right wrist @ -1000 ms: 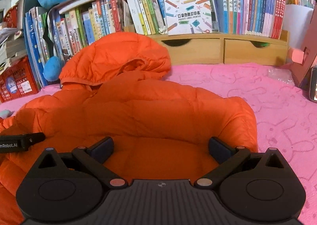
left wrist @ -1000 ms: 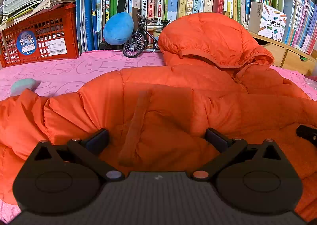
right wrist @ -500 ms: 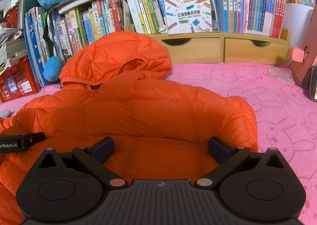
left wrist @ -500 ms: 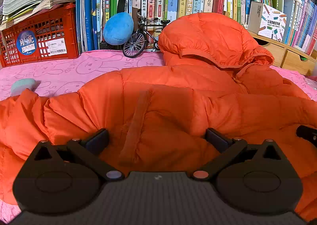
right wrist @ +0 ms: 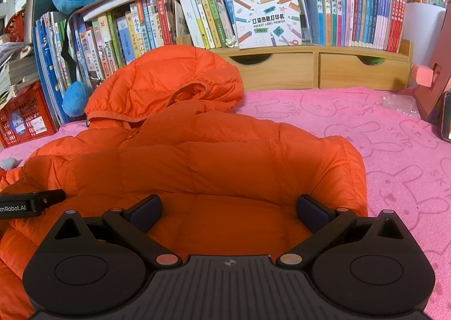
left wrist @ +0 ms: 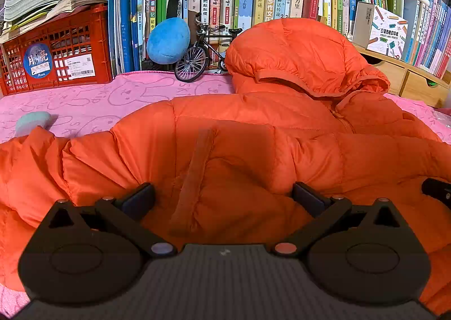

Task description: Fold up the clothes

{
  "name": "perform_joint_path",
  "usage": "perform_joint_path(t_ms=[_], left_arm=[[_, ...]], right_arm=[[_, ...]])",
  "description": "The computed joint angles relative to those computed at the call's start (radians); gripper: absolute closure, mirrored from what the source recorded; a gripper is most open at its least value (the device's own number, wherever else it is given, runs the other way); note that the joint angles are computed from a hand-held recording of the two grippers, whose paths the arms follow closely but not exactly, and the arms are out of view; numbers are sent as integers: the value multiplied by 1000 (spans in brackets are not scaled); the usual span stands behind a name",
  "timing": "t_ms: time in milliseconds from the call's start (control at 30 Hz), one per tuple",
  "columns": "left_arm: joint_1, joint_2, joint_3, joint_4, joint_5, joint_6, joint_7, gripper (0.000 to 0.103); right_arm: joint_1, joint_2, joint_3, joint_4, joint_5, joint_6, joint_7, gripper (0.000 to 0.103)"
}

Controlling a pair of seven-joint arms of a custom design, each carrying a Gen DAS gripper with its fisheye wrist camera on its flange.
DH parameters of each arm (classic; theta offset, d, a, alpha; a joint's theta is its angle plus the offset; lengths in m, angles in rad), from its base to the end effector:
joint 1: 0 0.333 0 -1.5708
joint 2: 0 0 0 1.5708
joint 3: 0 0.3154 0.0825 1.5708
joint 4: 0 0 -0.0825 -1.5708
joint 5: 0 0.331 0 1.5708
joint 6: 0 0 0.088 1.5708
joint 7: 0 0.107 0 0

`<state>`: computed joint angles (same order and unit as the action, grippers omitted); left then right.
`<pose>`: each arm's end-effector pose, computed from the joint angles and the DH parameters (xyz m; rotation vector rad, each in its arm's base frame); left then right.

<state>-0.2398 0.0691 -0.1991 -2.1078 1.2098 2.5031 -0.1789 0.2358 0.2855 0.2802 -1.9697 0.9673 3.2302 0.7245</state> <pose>0.4851 -0.2329 0.4452 -1.9663 1.2904 -0.6573 0.5566 0.2060 0.4469 -1.8141 1.3255 -0.5179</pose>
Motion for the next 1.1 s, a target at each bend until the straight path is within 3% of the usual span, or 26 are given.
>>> perform_joint_path(t_ms=[1100], left_arm=[[-1, 1, 0, 0, 1, 0, -2, 0]], right_arm=[[5, 0, -4, 8, 42, -7, -30, 0]])
